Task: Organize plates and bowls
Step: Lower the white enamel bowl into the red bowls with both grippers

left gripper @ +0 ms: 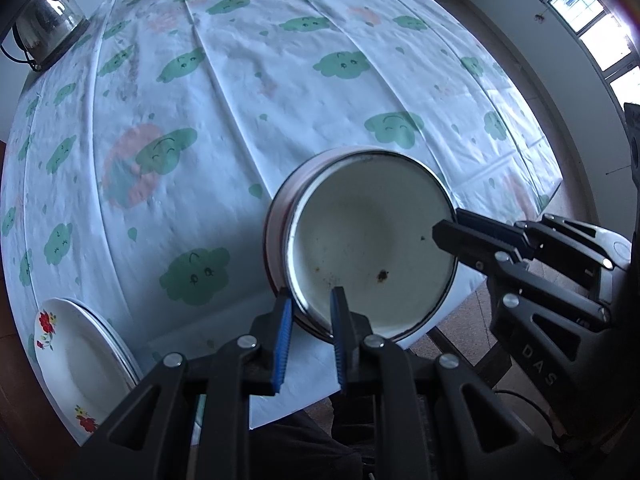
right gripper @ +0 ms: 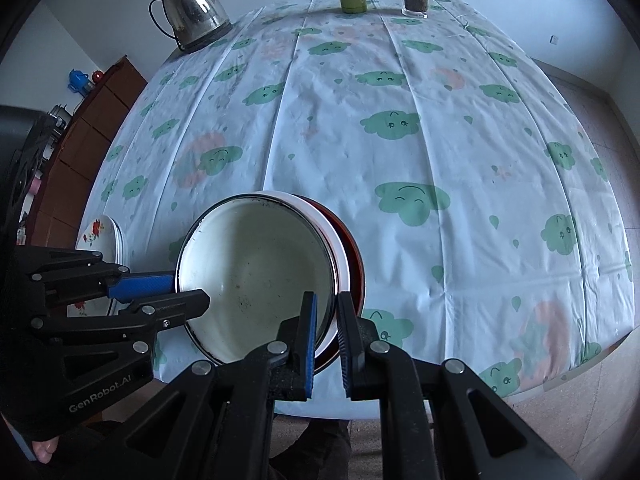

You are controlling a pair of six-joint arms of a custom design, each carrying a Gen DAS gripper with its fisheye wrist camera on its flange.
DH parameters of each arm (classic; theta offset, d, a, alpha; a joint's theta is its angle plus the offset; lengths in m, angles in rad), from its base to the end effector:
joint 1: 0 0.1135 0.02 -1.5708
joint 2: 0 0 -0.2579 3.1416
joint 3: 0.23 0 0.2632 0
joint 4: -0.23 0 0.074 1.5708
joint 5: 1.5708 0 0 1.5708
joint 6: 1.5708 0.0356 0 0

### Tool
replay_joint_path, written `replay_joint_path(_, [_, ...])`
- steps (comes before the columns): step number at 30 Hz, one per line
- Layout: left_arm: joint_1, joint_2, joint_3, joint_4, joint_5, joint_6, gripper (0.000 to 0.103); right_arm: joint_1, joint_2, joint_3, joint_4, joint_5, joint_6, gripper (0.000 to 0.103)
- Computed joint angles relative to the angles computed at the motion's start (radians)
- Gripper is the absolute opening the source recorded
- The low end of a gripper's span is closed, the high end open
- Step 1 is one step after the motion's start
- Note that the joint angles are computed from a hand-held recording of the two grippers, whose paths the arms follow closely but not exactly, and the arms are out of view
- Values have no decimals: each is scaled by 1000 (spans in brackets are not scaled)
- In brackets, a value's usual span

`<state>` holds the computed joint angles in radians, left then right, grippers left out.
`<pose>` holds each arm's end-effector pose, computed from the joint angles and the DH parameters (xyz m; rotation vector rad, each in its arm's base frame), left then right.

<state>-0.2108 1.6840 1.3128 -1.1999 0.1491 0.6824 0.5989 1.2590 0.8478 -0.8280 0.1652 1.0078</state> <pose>0.3017 -0.0700 0.2235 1.3384 2.7950 -0.2252 0.1976 0.1278 0.2084 0.6040 2.7226 0.1755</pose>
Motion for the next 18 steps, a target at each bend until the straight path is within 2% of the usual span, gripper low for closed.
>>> replay_joint_path(5, [2,-3,-3,4,-2,1,16,0,-12,-6,2,1,13,12])
replay_joint_path(10, [-2,-28,-9,12,13,7,27,0,-32,-3,-1,18,14,13])
replay_joint_path(18, [6,-34,-10,15,14,10,27,9,-32,5,-5,29,17,13])
